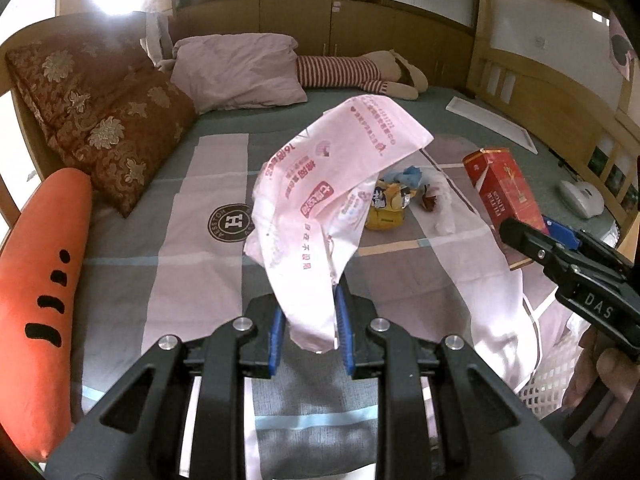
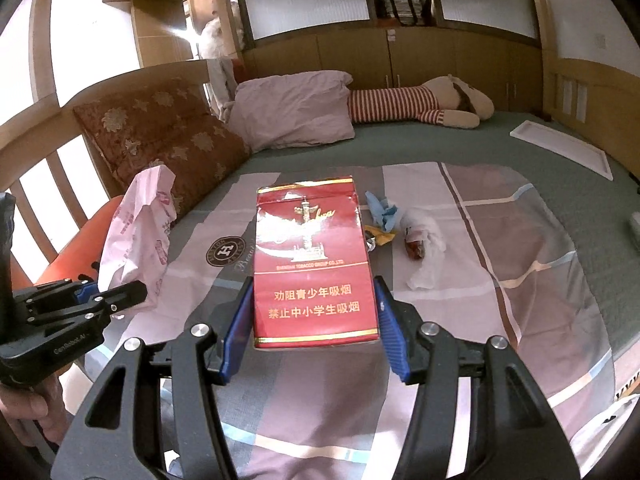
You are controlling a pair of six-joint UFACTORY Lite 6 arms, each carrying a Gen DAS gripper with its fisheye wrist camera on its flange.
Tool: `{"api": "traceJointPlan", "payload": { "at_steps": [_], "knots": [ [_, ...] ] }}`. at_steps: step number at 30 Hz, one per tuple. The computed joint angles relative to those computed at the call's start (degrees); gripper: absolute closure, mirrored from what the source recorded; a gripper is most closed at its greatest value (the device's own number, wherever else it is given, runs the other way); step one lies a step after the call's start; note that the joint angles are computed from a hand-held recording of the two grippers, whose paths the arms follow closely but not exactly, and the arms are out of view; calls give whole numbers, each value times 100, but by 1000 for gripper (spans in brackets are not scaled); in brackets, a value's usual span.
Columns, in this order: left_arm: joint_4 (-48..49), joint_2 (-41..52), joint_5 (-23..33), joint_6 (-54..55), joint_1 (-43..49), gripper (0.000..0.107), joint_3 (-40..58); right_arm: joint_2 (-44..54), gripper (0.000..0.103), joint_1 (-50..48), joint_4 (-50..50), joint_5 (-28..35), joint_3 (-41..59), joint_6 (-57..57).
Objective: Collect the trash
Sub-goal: 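Lift the pink wrapper and red cigarette box above the bed, then carry both items over the white bin and open both tools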
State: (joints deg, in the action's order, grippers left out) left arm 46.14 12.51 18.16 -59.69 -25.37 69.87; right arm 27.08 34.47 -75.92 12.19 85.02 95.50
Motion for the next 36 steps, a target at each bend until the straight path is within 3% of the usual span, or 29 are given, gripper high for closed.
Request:
{"api": "traceJointPlan", "payload": {
  "at_steps": [5, 10, 14, 16, 20, 26, 28, 30, 34, 36],
  "knots": [
    [-68, 32, -2, 71, 21, 84, 23, 8, 46, 20, 26, 18, 6, -30],
    [-153, 96, -36, 177, 8, 84, 39, -300, 46, 7, -763, 48, -310, 798],
    [-92, 36, -194, 156, -33, 84, -69, -1656, 46, 37, -2317, 340, -1651, 2486],
    [-95, 13, -261, 222, -67, 84, -115, -2690, 46, 10, -2335, 553, -2604, 2575],
    [-560, -1, -390, 807, -203, 84, -135, -5037, 46, -195, -491, 1109, -4375, 805],
    [-3185, 277, -483, 3711, -852, 84, 336, -8435, 46, -1171, 2997, 2044, -6508, -2668],
    [-3557, 443, -330, 4037, -1252, 84, 647, -9084, 40, -1988, 4147, 1930, -7089, -3868],
    [-3403, 699, -120, 3940, -1724, 84, 1067, -9227, 23, -2848, 5213, 1874, -7423, -5067],
    [-3830, 1576, 556, 4307, -2635, 84, 2534, -10619, 21, -4780, 7206, 2315, -7538, -7466],
    [-4196, 2296, 1034, 4640, -3090, 84, 3733, -10950, 16, -5909, 8333, 2459, -7239, -8665]
  ]
}}
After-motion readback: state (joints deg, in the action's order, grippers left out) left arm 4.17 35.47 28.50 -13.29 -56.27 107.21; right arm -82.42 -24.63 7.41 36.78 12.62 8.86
